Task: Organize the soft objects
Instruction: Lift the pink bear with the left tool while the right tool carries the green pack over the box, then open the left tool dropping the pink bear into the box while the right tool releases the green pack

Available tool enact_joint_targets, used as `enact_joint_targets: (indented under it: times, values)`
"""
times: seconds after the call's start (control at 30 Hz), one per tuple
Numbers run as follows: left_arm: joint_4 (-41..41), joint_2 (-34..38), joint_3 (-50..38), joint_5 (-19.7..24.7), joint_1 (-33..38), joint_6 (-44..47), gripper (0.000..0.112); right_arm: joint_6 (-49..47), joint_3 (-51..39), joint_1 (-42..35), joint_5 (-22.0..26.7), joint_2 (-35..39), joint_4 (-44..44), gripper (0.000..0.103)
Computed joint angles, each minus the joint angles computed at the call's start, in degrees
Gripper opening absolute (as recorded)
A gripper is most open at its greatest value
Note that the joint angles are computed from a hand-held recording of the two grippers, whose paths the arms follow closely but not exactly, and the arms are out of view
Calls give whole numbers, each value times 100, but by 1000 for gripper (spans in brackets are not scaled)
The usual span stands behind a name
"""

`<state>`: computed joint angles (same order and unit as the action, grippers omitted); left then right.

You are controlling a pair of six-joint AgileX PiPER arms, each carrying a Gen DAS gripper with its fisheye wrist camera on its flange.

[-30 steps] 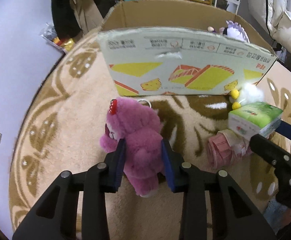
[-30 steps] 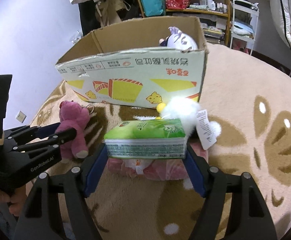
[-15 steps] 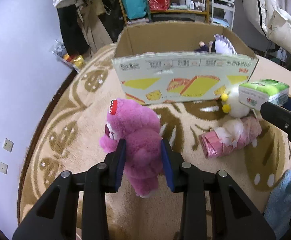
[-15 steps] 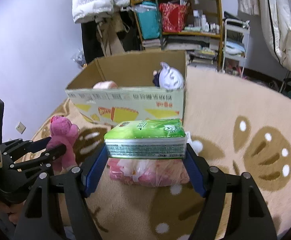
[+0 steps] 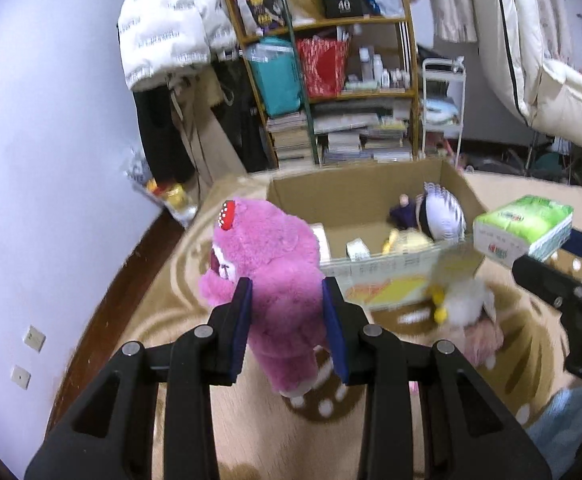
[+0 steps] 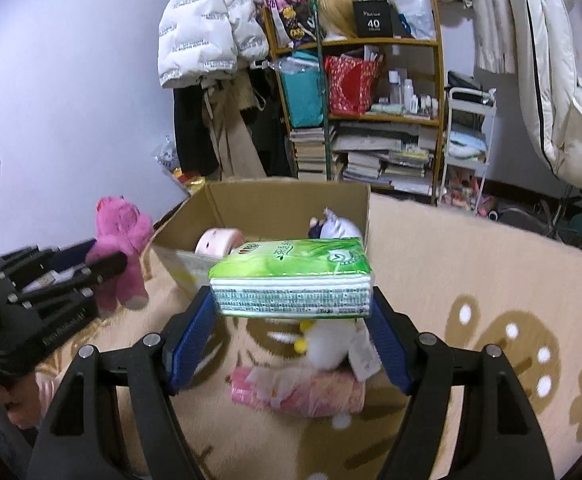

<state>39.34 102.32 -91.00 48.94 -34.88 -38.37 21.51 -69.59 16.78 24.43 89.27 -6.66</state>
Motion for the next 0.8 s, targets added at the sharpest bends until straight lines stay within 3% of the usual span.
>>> enact_joint_targets:
  times: [0.17, 0.37, 0.63, 0.7, 0.8]
  values:
    - [294, 385, -733, -52, 86, 251, 33, -106, -474, -115, 43, 323, -50, 78]
    - [-2, 1014, -1587, -161, 295, 622, 33, -357, -1011, -271, 9, 789, 223, 78]
    - [-175, 1503, -2031, -285, 443, 793, 26, -728, -1571, -343, 96, 1292, 559, 78]
    - [-481, 1637, -2155, -366, 540, 977, 22, -747, -1640, -347, 70, 1405, 598, 78]
    - [-886, 1957, -2560, -104, 680, 1218, 21, -932, -1846, -368, 188, 1637, 810, 78]
